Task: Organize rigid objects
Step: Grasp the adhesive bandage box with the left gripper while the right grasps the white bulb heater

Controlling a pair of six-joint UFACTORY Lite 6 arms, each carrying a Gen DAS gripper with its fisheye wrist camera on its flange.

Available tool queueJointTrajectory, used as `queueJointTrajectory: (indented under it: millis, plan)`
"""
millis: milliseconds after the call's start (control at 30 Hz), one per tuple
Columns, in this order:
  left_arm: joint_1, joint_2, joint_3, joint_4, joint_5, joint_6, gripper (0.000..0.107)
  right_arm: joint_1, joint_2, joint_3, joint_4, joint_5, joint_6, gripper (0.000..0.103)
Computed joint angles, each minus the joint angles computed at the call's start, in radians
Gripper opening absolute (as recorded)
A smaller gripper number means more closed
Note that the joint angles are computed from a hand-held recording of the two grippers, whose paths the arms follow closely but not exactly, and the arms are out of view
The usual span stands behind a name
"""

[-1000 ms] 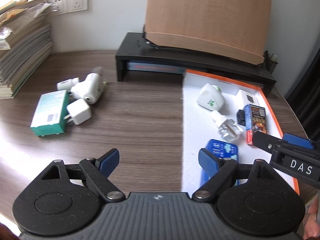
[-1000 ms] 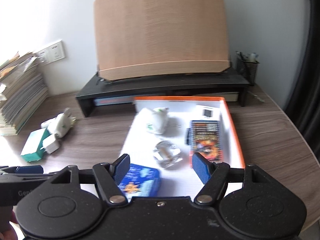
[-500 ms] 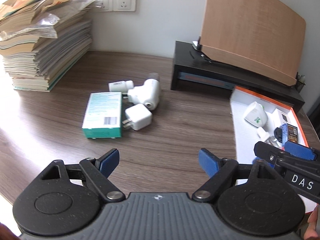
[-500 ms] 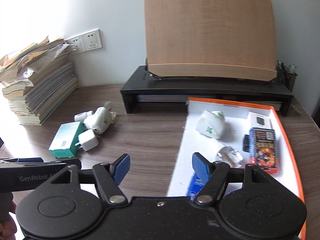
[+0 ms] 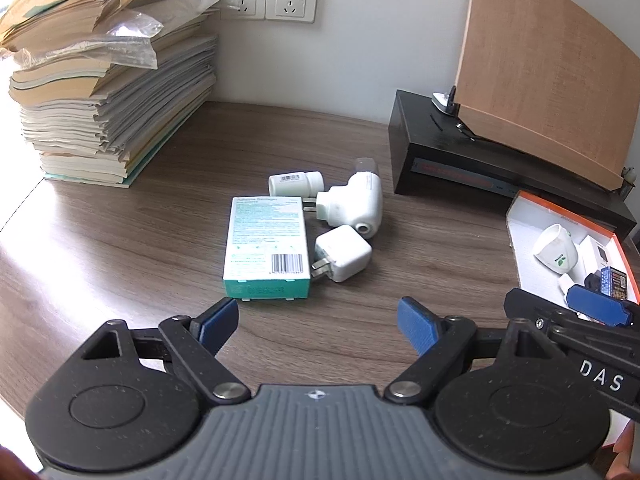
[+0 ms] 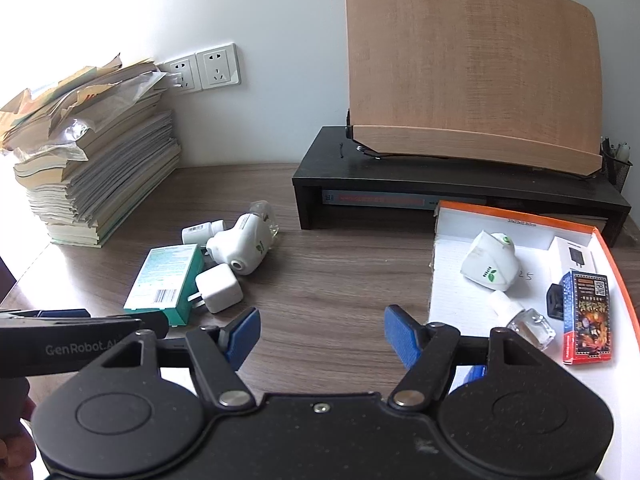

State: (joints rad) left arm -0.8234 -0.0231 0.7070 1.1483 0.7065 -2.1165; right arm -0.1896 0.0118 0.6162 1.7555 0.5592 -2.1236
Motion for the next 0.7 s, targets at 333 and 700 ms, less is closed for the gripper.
queueJointTrajectory:
  millis: [333, 700]
  plan:
    - [0.211, 0.024, -0.063, 0.144, -0.146, -0.051, 0.091, 0.102, 0.082, 0.035, 0.172, -0.076, -0.089, 0.082]
    - [0.419, 0.259, 0.105, 0.325, -0.271, -0.109, 0.092, 0.168, 0.191, 0.118, 0.288, -0.121, -0.148, 0.082]
